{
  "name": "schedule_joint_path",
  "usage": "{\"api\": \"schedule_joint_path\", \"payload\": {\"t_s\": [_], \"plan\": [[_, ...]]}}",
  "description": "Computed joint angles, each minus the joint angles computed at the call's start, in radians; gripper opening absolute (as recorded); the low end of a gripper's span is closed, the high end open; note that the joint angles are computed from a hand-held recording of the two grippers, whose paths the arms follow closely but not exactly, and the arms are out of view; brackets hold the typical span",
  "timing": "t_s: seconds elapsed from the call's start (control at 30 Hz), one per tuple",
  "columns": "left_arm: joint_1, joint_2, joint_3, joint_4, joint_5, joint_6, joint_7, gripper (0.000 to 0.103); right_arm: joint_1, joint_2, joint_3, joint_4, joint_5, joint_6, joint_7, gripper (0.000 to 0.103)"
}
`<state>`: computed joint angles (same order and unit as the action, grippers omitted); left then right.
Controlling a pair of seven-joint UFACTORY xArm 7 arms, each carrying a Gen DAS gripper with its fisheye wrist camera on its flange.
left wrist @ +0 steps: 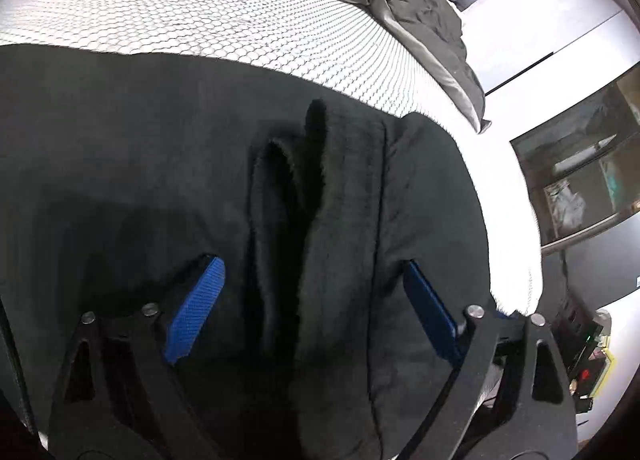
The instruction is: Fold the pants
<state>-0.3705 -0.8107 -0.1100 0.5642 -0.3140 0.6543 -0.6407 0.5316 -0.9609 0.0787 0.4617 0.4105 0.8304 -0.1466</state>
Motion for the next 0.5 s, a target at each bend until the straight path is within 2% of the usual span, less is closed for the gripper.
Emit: {"api": "schedule_joint_path", "payload": {"t_s": [0.03, 0.13, 0.2, 0.3, 0.37, 0.4, 0.43, 0.5], "plan": [[0.009, 0.016, -0.01, 0.011, 0.015, -0.011, 0.004, 0.052, 0.003, 0.006, 0.006, -0.005, 0.004, -0.01, 0.004, 0.082], [0.039, 0.01, -0.048, 0.008, 0.042, -0.062, -0.035, 0.024, 0.001, -0.012, -0.009, -0.012, 0.001, 0.003, -0.001, 0.082], [0.044, -0.016, -0.058, 0.006, 0.072, -0.105, -0.034, 0.017, 0.002, -0.007, -0.003, -0.01, 0.005, -0.004, 0.004, 0.082], [0.103, -0.057, -0.093, 0.023, 0.146, -0.088, -0.07, 0.01, -0.003, -0.02, -0.008, -0.011, -0.001, 0.003, 0.007, 0.082], [0.203, -0.067, -0.147, 0.055, 0.24, -0.004, -0.129, 0.011, -0.003, -0.017, -0.005, -0.008, 0.001, -0.001, 0.009, 0.082], [0.224, -0.064, -0.159, 0.061, 0.264, 0.032, -0.153, 0.018, -0.002, -0.014, -0.003, -0.008, 0.003, -0.004, 0.011, 0.082], [0.246, -0.027, -0.172, 0.083, 0.294, 0.109, -0.17, 0.036, -0.002, -0.008, 0.0, -0.007, 0.003, -0.008, 0.013, 0.082], [0.249, 0.009, -0.178, 0.092, 0.321, 0.18, -0.2, 0.063, 0.002, 0.001, 0.004, -0.003, 0.004, -0.011, 0.016, 0.082]]}}
